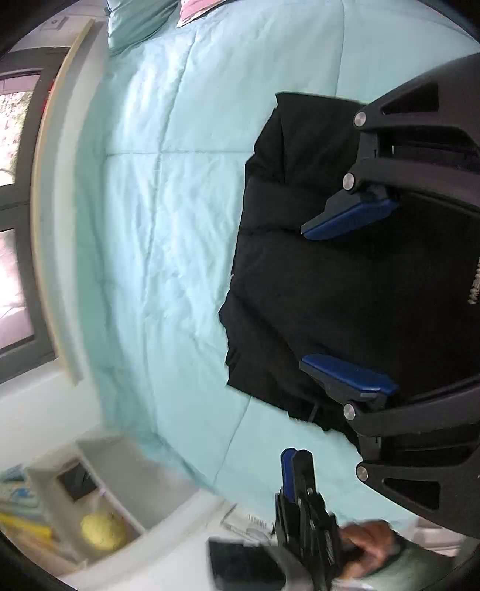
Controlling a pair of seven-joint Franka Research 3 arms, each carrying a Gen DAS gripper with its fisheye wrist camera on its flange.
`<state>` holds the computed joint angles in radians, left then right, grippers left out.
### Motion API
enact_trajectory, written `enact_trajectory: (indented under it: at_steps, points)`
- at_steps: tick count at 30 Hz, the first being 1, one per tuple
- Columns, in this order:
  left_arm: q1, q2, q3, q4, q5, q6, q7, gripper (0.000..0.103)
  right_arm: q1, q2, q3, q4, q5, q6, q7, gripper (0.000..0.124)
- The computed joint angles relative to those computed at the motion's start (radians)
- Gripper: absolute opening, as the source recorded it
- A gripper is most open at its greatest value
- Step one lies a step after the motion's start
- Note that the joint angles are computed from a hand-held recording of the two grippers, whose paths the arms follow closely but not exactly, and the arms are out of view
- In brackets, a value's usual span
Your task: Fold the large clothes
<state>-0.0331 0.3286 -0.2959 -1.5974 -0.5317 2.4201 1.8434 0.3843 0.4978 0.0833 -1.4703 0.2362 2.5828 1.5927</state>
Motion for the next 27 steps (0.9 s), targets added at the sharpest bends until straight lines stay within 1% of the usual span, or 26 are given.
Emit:
enact_trajectory:
  at_steps: [1, 2, 3, 5, 6, 7, 8, 11, 12, 15, 17, 18, 19, 21, 23, 25, 26, 27]
  points:
    - [-0.013, 0.038, 0.001, 0.036, 0.017, -0.015, -0.021, 0.020, 0.029, 0.042, -0.028, 0.051, -0.042, -0.039, 0.049, 0.068]
    - [-0.026, 0.076, 0.004, 0.070, 0.040, -0.039, -0.054, 0.020, 0.040, 0.080, -0.036, 0.089, -0.060, -0.080, 0.075, 0.068]
    - [-0.035, 0.115, 0.003, 0.099, 0.056, -0.078, -0.092, 0.020, 0.041, 0.107, -0.031, 0.106, -0.062, -0.112, 0.081, 0.068]
    - [-0.040, 0.168, 0.000, 0.117, 0.084, -0.138, -0.135, 0.021, 0.051, 0.145, -0.025, 0.114, -0.076, -0.140, 0.079, 0.068]
    - [-0.069, 0.189, 0.021, 0.111, 0.155, -0.160, -0.175, 0.025, 0.061, 0.158, -0.031, 0.111, -0.090, -0.149, 0.086, 0.068]
    - [-0.086, 0.207, 0.031, 0.106, 0.211, -0.175, -0.192, 0.026, 0.076, 0.180, -0.046, 0.105, -0.116, -0.166, 0.101, 0.068]
    - [-0.087, 0.218, 0.027, 0.096, 0.230, -0.177, -0.198, 0.026, 0.089, 0.186, -0.055, 0.078, -0.134, -0.157, 0.115, 0.068]
    - [-0.046, 0.203, -0.012, 0.015, 0.171, -0.098, -0.201, 0.026, 0.118, 0.161, -0.076, -0.049, -0.170, -0.010, 0.163, 0.070]
    - [-0.035, 0.197, -0.019, 0.010, 0.158, -0.098, -0.203, 0.026, 0.123, 0.158, -0.080, -0.056, -0.174, 0.009, 0.186, 0.071]
    - [-0.011, 0.159, -0.036, -0.023, 0.128, -0.079, -0.173, 0.026, 0.105, 0.156, -0.060, -0.034, -0.154, -0.023, 0.203, 0.071]
    - [0.005, 0.100, -0.043, -0.081, 0.108, -0.062, -0.133, 0.026, 0.089, 0.137, -0.044, -0.028, -0.141, -0.056, 0.189, 0.071]
    - [0.012, 0.064, -0.045, -0.111, 0.093, -0.061, -0.110, 0.026, 0.072, 0.114, -0.025, -0.038, -0.116, -0.074, 0.175, 0.071]
    - [0.018, 0.028, -0.047, -0.136, 0.075, -0.071, -0.084, 0.026, 0.055, 0.083, -0.006, -0.067, -0.089, -0.064, 0.154, 0.071]
    - [0.029, -0.032, -0.048, -0.179, 0.020, -0.092, -0.011, 0.026, 0.038, -0.008, 0.021, -0.169, -0.049, 0.016, 0.100, 0.071]
    - [0.013, -0.069, -0.036, -0.211, -0.011, -0.081, 0.030, 0.027, 0.059, -0.063, 0.007, -0.230, -0.072, 0.048, 0.093, 0.071]
    - [-0.007, -0.080, -0.021, -0.229, -0.036, -0.065, 0.058, 0.028, 0.062, -0.065, 0.010, -0.239, -0.074, 0.041, 0.081, 0.071]
    - [-0.016, -0.068, -0.013, -0.227, -0.042, -0.062, 0.056, 0.028, 0.048, -0.047, 0.023, -0.228, -0.052, 0.028, 0.055, 0.069]
    - [-0.030, -0.041, -0.001, -0.216, -0.025, -0.064, 0.026, 0.028, 0.047, -0.016, 0.020, -0.204, -0.048, 0.002, 0.054, 0.065]
